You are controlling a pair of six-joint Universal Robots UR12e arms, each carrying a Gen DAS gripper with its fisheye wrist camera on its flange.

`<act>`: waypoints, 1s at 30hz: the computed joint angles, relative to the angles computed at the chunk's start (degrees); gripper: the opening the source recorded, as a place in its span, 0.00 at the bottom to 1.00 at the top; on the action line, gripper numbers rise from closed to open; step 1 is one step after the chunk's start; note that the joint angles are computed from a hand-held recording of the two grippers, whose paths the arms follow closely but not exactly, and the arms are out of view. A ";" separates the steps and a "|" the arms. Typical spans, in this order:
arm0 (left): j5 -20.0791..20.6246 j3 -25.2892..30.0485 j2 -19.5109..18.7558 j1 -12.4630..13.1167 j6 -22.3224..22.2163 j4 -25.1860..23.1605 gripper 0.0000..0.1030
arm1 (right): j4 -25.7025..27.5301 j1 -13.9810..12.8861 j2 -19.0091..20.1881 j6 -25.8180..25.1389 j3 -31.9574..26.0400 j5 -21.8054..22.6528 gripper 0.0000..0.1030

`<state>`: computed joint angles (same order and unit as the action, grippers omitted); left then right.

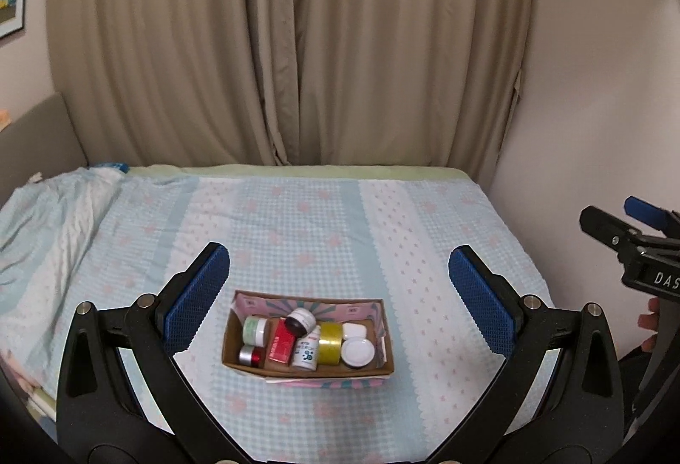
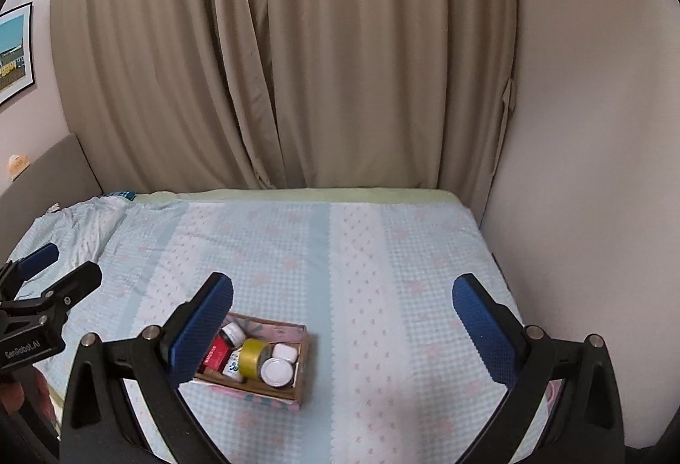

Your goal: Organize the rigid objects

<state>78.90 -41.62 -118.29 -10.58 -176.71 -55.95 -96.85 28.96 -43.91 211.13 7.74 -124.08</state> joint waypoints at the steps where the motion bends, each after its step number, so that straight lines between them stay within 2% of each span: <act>1: 0.03 -0.61 0.30 -0.02 -0.22 0.40 1.00 | -0.60 0.06 -0.42 -0.12 0.90 -0.43 1.00; 3: 0.26 -1.19 0.60 -0.08 -0.56 0.78 1.00 | -1.84 0.07 -1.41 -0.17 2.81 -0.56 1.00; 12: 2.05 -1.69 0.66 -0.73 -0.13 2.35 1.00 | -2.96 -0.27 -1.92 -0.51 3.49 -0.62 1.00; 20: 2.59 -1.36 0.49 -1.15 0.02 2.57 1.00 | -5.06 -0.44 -3.17 -0.57 6.35 -0.48 1.00; 30: 3.20 -1.37 0.63 -1.42 0.00 2.30 1.00 | -5.41 -0.51 -3.49 -0.50 6.97 -0.30 1.00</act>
<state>82.10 -42.99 -117.66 -12.00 -176.71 -53.65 -102.26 28.44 -47.40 210.62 14.71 -124.38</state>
